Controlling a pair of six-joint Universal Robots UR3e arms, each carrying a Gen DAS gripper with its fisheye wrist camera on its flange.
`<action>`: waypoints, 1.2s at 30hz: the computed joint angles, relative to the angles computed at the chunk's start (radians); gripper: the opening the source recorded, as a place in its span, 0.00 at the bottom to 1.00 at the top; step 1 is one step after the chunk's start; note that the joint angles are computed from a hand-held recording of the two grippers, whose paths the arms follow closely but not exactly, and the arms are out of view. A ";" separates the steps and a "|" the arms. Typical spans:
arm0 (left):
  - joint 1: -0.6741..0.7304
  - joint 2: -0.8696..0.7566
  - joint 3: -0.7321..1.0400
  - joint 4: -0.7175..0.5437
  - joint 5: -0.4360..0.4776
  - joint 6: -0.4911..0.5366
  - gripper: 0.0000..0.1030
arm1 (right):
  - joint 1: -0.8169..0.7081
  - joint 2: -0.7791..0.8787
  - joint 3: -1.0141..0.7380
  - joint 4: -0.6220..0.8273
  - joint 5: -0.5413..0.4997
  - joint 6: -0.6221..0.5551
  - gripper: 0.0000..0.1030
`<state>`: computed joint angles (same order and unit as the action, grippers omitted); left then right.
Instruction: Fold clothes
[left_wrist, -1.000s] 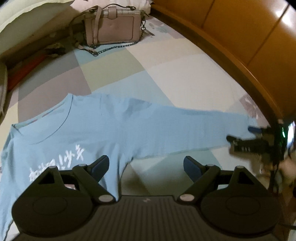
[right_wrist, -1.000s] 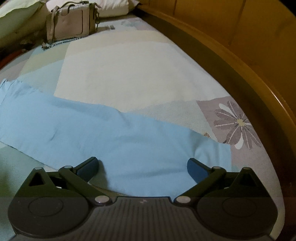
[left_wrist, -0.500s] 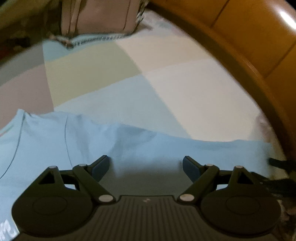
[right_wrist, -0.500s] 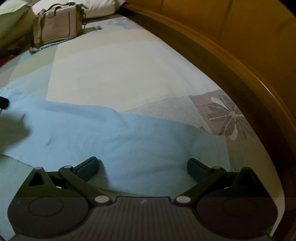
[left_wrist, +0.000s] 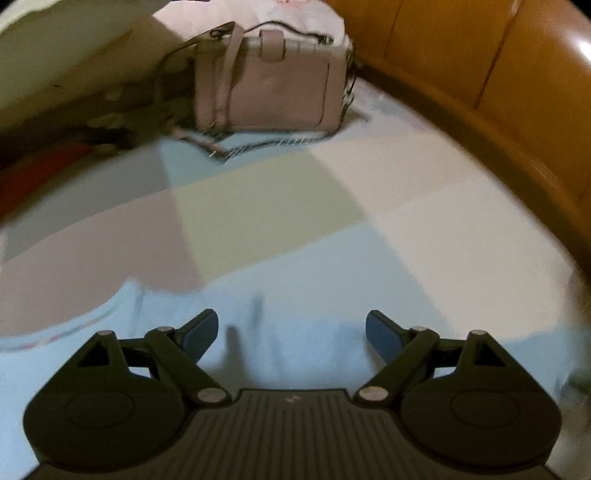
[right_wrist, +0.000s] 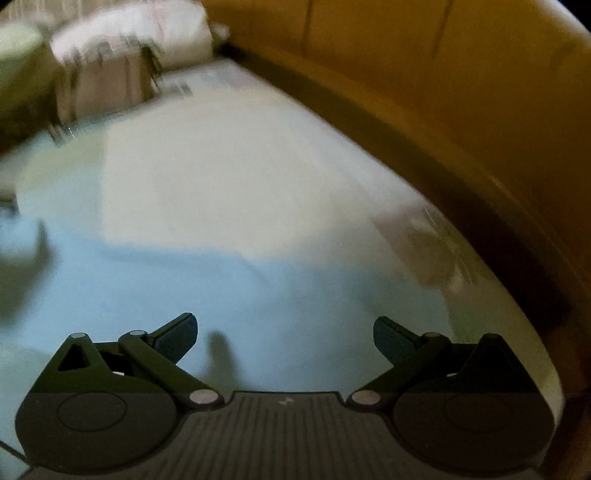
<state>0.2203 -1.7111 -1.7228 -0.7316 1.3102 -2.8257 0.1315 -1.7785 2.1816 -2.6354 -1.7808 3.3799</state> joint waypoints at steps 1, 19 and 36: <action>-0.010 -0.004 -0.001 -0.011 0.024 -0.008 0.84 | 0.008 0.041 -0.028 -0.033 0.015 -0.008 1.00; -0.095 -0.035 -0.069 0.064 0.140 -0.112 0.90 | 0.048 0.295 -0.103 -0.172 0.023 -0.087 1.00; -0.102 -0.008 -0.091 0.113 0.075 -0.101 0.90 | -0.030 0.307 -0.149 -0.155 0.073 -0.282 1.00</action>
<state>0.1182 -1.7193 -1.8133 -0.6185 1.3851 -2.9262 0.1017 -1.4714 2.0331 -2.7905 -1.7075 3.0980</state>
